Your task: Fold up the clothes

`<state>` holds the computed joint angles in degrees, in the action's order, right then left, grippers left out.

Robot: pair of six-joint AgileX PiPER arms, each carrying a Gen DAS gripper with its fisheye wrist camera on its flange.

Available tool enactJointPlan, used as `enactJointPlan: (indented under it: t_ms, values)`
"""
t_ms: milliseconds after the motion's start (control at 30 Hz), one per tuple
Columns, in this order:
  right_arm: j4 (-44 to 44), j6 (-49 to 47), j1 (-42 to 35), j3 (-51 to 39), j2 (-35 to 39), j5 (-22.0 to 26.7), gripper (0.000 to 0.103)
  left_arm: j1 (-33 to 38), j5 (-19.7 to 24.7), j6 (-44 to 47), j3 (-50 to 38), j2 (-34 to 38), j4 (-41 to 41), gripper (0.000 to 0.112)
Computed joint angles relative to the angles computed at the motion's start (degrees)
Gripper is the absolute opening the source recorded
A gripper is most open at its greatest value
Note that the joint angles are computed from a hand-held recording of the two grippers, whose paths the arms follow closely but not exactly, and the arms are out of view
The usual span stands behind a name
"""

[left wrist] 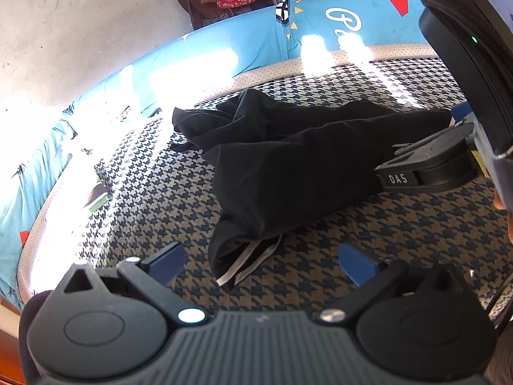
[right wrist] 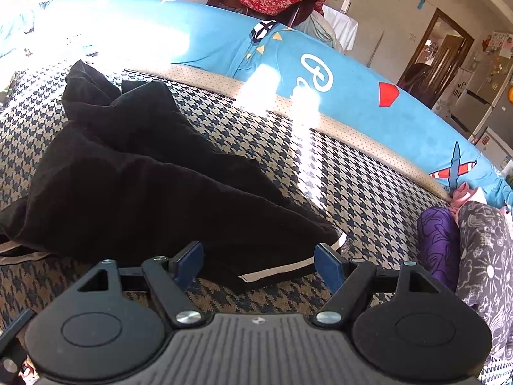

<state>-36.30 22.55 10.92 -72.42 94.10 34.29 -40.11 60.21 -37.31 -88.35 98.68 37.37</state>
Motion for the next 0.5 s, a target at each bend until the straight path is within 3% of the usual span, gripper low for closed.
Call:
enactJointPlan:
  t_ms: [500]
  values:
    - [-3.7,1.2,1.7,2.4,-2.0,-1.1,0.077,-0.4,0.1,-0.1,0.7,-1.0,0.0,0.103]
